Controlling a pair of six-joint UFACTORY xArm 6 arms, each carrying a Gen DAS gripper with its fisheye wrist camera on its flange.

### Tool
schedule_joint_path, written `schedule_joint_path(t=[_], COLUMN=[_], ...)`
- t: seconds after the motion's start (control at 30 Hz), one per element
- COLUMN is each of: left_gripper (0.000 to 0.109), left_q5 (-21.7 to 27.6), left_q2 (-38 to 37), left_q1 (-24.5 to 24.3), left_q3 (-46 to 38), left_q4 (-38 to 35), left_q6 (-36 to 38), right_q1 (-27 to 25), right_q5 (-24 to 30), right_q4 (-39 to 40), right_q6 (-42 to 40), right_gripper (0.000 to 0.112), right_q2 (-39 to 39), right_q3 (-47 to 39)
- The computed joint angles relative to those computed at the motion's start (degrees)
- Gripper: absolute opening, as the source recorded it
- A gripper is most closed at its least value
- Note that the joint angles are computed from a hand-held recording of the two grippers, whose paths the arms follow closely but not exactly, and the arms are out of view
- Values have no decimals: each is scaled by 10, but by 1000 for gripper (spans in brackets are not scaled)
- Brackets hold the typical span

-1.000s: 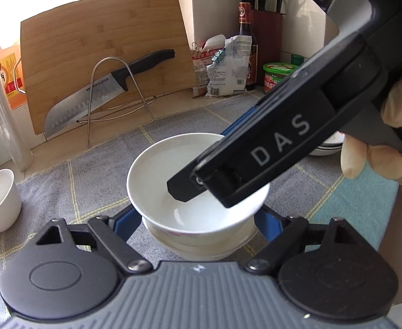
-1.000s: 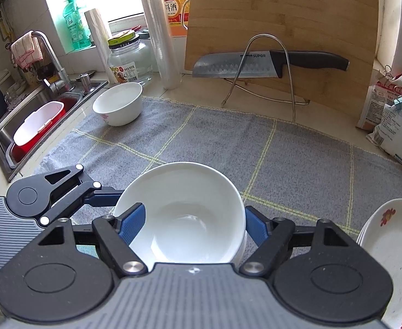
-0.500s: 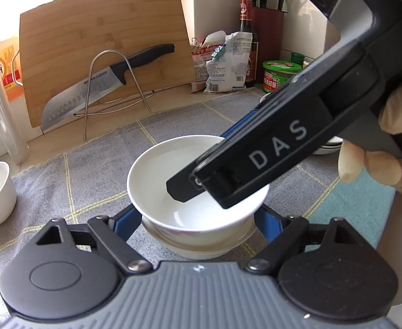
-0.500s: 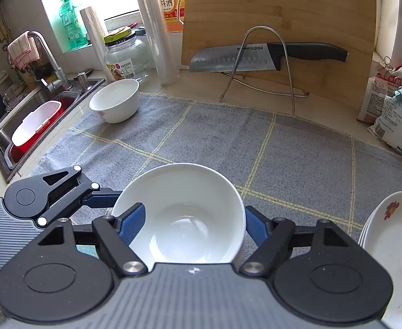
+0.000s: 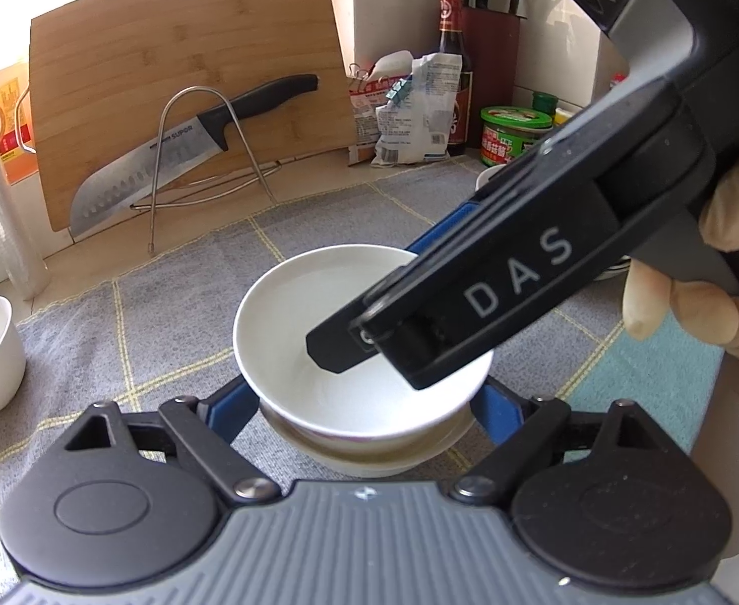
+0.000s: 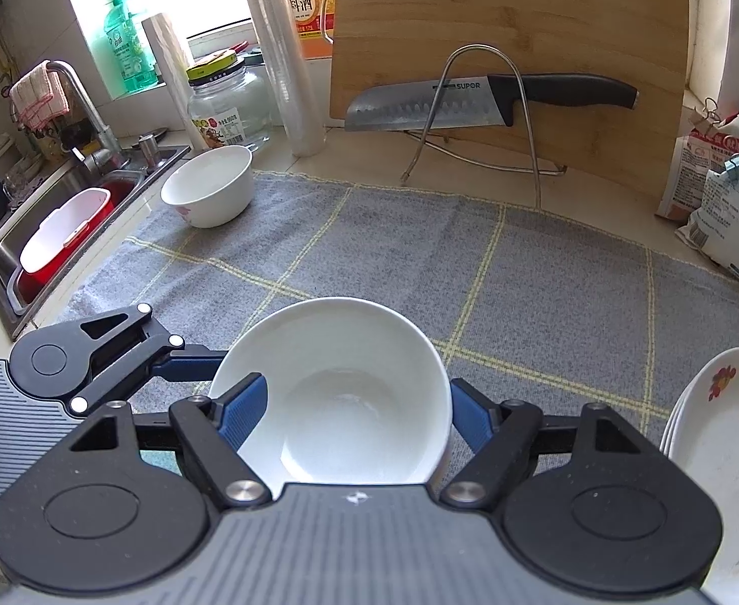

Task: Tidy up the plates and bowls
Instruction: 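Lower the bowl into the placed bowl and open the right tool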

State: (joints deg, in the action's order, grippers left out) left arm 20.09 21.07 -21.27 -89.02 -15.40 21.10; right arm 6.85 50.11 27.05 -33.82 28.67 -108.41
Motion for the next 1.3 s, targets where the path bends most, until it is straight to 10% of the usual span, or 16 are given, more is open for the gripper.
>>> schedule_joint_path(t=[0.93, 1.3], left_gripper=[99, 100], left_q5=[-41, -40], left_q2=[-31, -33], left_q1=[-8, -11], left_q3=[34, 43], left_q4=[-101, -120], left_q6=[129, 159], right_q1=[-4, -2], right_q5=[4, -38], right_q4=[28, 24], right_q6=[-12, 0], right_gripper=[83, 103], right_q2=[-5, -26], right_q3=[8, 36])
